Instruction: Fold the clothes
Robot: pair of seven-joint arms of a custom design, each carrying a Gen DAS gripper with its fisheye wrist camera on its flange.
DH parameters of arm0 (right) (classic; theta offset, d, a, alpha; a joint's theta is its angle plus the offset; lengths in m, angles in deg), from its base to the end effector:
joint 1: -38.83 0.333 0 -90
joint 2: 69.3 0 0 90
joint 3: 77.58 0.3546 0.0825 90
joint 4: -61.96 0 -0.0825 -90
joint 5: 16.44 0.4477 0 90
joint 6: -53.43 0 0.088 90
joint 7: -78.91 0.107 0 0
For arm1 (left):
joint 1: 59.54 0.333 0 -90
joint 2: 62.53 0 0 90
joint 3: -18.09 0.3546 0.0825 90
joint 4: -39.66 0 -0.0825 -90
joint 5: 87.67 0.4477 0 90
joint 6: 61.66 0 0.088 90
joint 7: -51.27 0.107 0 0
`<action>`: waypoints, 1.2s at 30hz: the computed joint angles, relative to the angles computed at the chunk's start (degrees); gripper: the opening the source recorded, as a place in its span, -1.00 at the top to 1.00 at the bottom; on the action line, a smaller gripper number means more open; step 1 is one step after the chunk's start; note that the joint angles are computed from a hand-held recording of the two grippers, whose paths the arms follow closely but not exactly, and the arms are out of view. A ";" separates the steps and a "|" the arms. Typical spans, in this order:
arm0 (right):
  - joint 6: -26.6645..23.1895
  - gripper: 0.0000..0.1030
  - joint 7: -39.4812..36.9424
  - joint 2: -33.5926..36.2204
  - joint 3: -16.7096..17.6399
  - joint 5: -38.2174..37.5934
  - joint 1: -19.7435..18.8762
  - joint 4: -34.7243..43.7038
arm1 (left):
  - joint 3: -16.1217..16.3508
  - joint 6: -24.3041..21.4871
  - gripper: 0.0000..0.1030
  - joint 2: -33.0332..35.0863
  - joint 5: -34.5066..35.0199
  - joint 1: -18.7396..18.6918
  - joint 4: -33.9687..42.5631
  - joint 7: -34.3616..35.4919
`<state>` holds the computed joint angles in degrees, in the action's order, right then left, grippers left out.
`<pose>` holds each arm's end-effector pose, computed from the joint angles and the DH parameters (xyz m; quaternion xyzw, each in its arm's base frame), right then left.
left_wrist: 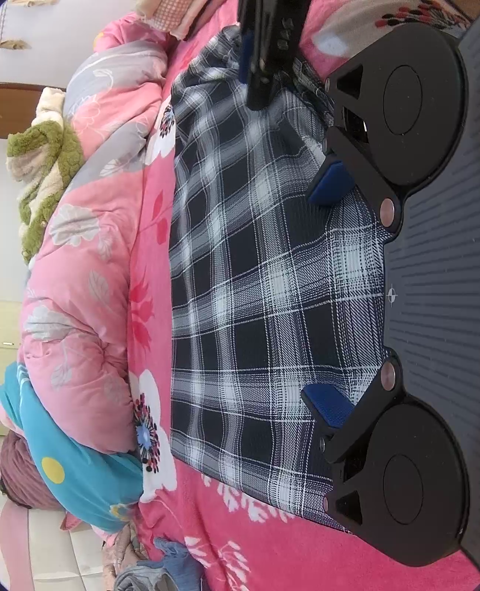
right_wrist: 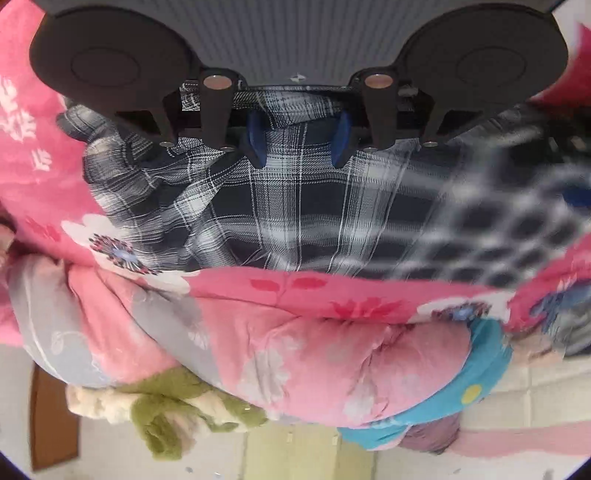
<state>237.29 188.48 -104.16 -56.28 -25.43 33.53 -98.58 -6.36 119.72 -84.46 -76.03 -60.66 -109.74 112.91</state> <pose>0.3989 0.1343 0.4745 -0.6664 0.5734 -0.3314 0.3426 0.4327 -0.2367 0.4725 -0.5658 0.6956 -0.3696 0.2438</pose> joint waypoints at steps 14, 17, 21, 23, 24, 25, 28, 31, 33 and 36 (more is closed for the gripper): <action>5.95 0.18 -6.66 -0.98 3.10 3.12 0.70 -3.88 | 0.01 0.30 -1.00 -0.01 -0.09 0.16 -0.08 0.64; 5.98 0.18 -7.19 -1.24 2.95 4.02 1.07 -4.13 | -0.68 0.40 -1.00 -0.06 0.09 0.81 -0.08 0.31; 7.02 0.18 -7.88 -0.85 3.37 5.03 0.86 -4.40 | -1.16 0.65 -1.00 -0.13 0.27 1.29 -0.18 0.06; 7.73 0.18 -8.32 -0.56 3.36 5.60 0.89 -4.57 | -2.08 0.99 -1.00 -0.42 0.36 2.17 -0.40 -0.45; 8.10 0.18 -8.57 -0.49 3.49 5.93 0.82 -4.68 | -2.66 1.20 -1.00 -0.59 0.41 2.72 -0.53 -0.75; 8.32 0.18 -8.77 -0.51 3.81 6.34 0.66 -4.76 | -3.30 1.36 -1.00 -0.79 0.46 3.33 -0.63 -1.05; 8.80 0.18 -9.50 -0.29 3.39 7.29 1.21 -4.92 | -4.46 0.88 -1.00 -1.11 0.56 4.44 -0.44 -1.78; 9.15 0.18 -10.16 0.17 1.48 8.02 2.96 -5.09 | -4.82 -0.37 -1.00 -1.53 1.13 4.75 -0.06 -2.34; 9.50 0.18 -10.60 0.42 0.52 8.51 3.84 -5.23 | -5.30 0.17 -1.00 -2.91 1.22 5.32 -0.73 -3.72; 9.72 0.18 -11.30 0.61 -0.18 9.22 4.56 -5.28 | -6.90 2.03 -1.00 -5.80 1.01 6.99 -2.28 -5.73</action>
<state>247.01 177.18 -103.55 -56.45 -16.21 38.09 -103.86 -13.26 121.75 -90.26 -75.02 -53.68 -112.02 107.18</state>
